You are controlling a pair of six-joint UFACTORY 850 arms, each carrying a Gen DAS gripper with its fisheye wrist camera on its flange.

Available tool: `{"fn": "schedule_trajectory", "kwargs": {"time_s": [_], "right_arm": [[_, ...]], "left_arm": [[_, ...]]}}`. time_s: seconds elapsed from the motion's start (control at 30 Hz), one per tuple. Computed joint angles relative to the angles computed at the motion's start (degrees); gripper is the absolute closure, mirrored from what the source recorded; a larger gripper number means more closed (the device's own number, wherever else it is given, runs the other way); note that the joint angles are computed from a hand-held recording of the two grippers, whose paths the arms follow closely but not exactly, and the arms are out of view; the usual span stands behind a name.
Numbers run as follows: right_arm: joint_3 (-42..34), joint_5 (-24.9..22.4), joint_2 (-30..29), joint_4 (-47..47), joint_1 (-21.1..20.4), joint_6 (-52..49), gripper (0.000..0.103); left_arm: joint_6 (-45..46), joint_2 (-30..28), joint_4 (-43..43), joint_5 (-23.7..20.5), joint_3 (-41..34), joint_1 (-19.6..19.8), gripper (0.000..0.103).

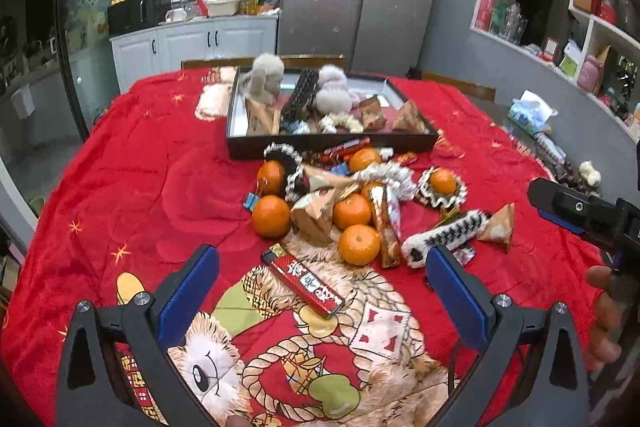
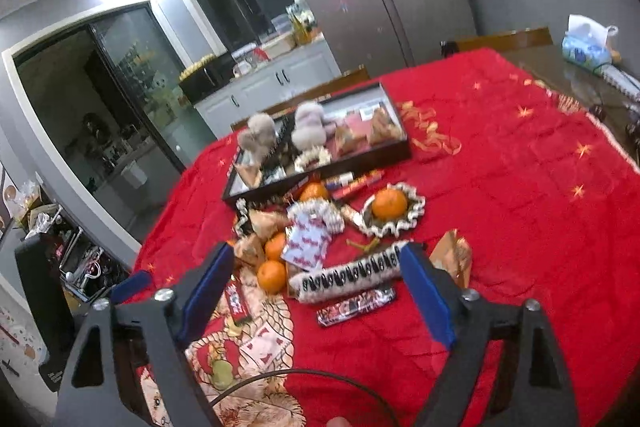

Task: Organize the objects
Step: 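Reach the right tool toward the white-and-black hair clip while the left approaches the red candy bar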

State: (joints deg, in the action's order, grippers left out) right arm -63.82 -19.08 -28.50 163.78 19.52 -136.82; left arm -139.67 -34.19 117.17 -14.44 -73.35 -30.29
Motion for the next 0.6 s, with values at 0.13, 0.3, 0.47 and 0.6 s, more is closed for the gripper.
{"fn": "schedule_trajectory", "kwargs": {"time_s": [0.13, 0.3, 0.47, 0.6], "right_arm": [[-2.45, 1.16, -2.76, -9.61, -0.62, 10.72, 0.027], [-5.84, 1.78, -6.12, -22.76, -1.48, 26.07, 0.028], [-8.79, 2.47, -8.81, -31.60, -1.76, 35.33, 0.028], [-11.67, 4.07, -11.07, -39.25, -1.71, 43.80, 0.028]], "left_arm": [[3.95, -1.83, -4.30, 0.84, -1.39, 0.33, 0.000], [12.25, -4.43, -13.04, 1.94, -3.71, 0.98, 0.000], [17.53, -6.45, -18.63, 3.49, -5.81, 1.68, 0.000], [23.63, -7.71, -24.70, 4.72, -7.29, 2.06, 0.000]]}}
